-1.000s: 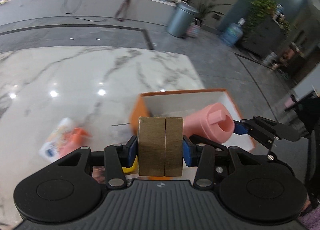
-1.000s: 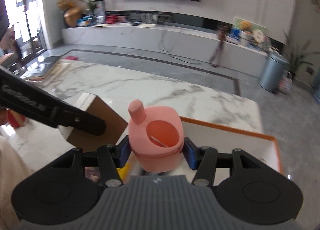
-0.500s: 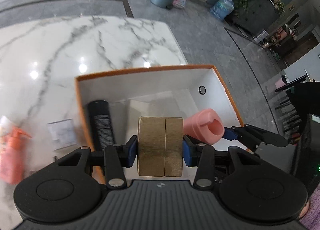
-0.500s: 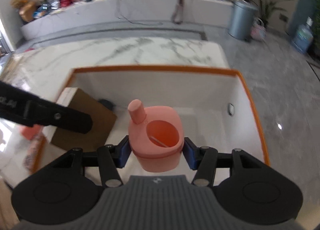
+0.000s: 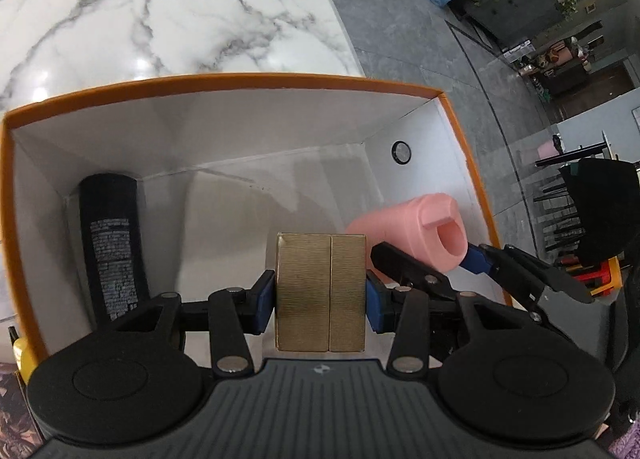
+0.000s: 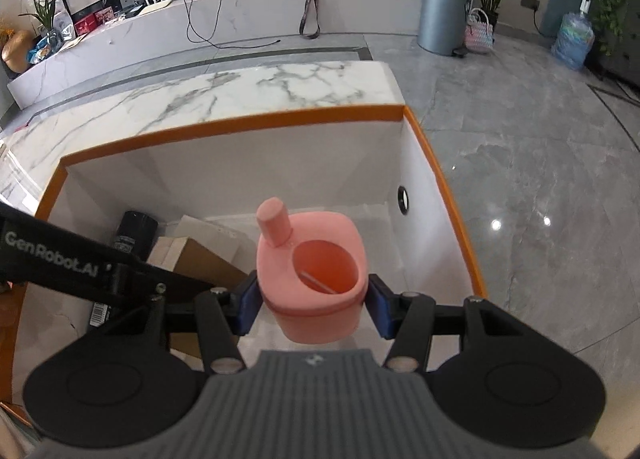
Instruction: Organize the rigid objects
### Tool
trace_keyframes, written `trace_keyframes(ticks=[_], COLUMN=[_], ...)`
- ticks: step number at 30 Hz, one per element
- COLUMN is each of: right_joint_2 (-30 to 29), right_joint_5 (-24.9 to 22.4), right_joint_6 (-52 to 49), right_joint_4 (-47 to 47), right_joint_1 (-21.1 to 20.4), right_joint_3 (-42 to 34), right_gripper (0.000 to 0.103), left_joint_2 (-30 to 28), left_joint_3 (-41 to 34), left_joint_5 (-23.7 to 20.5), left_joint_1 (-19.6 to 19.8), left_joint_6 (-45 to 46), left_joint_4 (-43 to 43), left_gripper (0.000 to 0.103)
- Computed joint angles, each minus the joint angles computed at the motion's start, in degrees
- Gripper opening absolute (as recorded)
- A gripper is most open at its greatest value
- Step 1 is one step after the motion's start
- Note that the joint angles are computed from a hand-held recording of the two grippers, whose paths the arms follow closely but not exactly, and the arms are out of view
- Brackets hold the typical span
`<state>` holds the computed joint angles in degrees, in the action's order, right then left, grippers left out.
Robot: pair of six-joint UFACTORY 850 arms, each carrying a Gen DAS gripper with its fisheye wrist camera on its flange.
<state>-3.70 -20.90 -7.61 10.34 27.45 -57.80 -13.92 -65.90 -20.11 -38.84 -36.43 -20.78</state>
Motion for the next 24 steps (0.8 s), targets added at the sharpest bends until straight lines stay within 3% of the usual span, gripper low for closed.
trace_keyframes(ticks=[9, 20, 24], right_joint_2=[-0.9, -3.2, -4.6], right_joint_5=[-0.5, 1.3, 1.4], right_joint_6=[-4.0, -7.1, -4.9], right_joint_4=[3.0, 2.7, -0.8], right_joint_1=[0.8, 1.9, 2.3], right_joint_3=[-0.3, -2.5, -3.7], right_gripper=[0.055, 0.055, 0.055], left_joint_2=[-1.6, -2.3, -3.1], left_joint_3=[-2.3, -5.2, -5.7], left_joint_5=[-4.1, -9.2, -9.7], left_joint_1=[-0.6, -2.0, -1.7], left_joint_6=[-9.8, -29.5, -28.6], left_joint_4=[9.8, 29.6, 27.6], left_gripper=[0.051, 0.051, 0.051])
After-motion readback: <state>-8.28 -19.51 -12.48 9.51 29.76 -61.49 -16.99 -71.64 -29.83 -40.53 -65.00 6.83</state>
